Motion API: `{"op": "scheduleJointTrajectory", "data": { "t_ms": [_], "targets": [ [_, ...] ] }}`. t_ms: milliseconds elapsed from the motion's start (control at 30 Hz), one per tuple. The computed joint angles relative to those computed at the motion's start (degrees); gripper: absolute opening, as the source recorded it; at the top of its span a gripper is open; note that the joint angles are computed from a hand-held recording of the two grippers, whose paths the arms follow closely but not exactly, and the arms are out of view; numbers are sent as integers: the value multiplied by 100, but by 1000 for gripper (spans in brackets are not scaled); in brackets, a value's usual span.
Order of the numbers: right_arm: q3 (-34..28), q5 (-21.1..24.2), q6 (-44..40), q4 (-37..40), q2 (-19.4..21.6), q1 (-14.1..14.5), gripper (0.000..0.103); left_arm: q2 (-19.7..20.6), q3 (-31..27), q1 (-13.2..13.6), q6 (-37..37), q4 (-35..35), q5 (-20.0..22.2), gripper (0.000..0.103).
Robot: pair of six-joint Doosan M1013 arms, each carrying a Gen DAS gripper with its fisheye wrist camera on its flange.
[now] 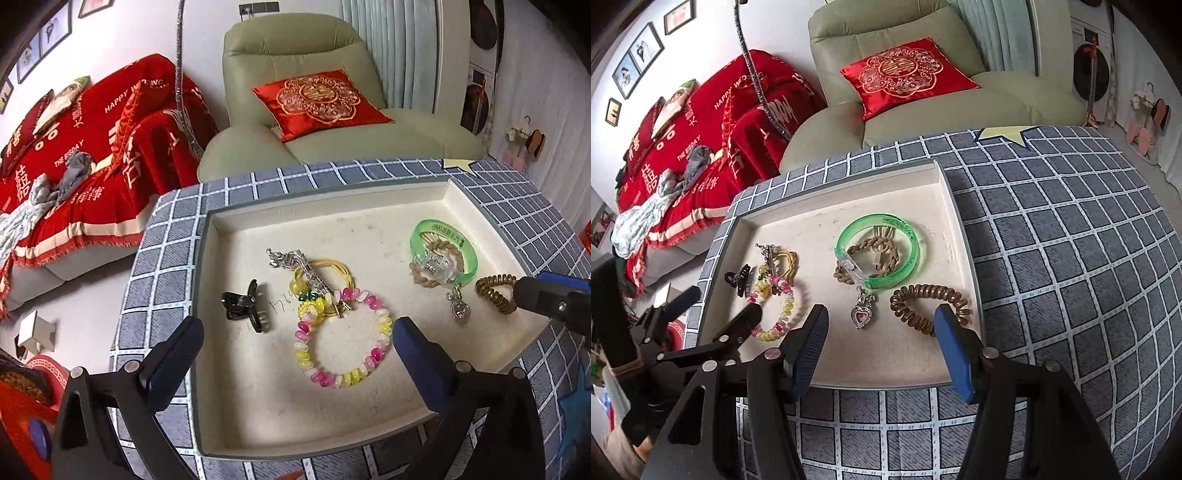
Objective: Organize jewelry
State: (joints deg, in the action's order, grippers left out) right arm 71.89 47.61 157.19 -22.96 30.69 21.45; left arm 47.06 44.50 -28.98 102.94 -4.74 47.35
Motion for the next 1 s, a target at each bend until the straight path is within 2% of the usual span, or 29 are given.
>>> {"op": "scheduleJointTrajectory", "data": {
  "t_ms": [67,100,200,267,400,533,700,867,1000],
  "targets": [
    [6,-7,-29,-29,-2,19,76,-59,87,5,11,11,-60,103],
    [7,-14,-31,-54,-3,24,88,-77,122,2,-9,66,-86,103],
    [64,-90,45,-230,-31,79,90,-199,347,-40,-227,473,-263,103],
    [87,-85,100,-288,-38,110,102,-266,466,-42,-285,584,-312,103],
    [189,-132,274,-521,-84,173,103,-405,694,0,-349,514,-310,103],
    [159,76,-104,-52,-77,167,103,-532,921,31,-369,481,-332,103],
    [259,178,-173,101,-116,227,103,-765,1329,75,-237,256,-397,103],
    [430,195,159,-227,-196,397,103,-1032,1804,99,-285,125,-643,103],
    [550,190,571,-650,-260,538,103,-1262,2224,98,-354,87,-1011,103]
  ]
}}
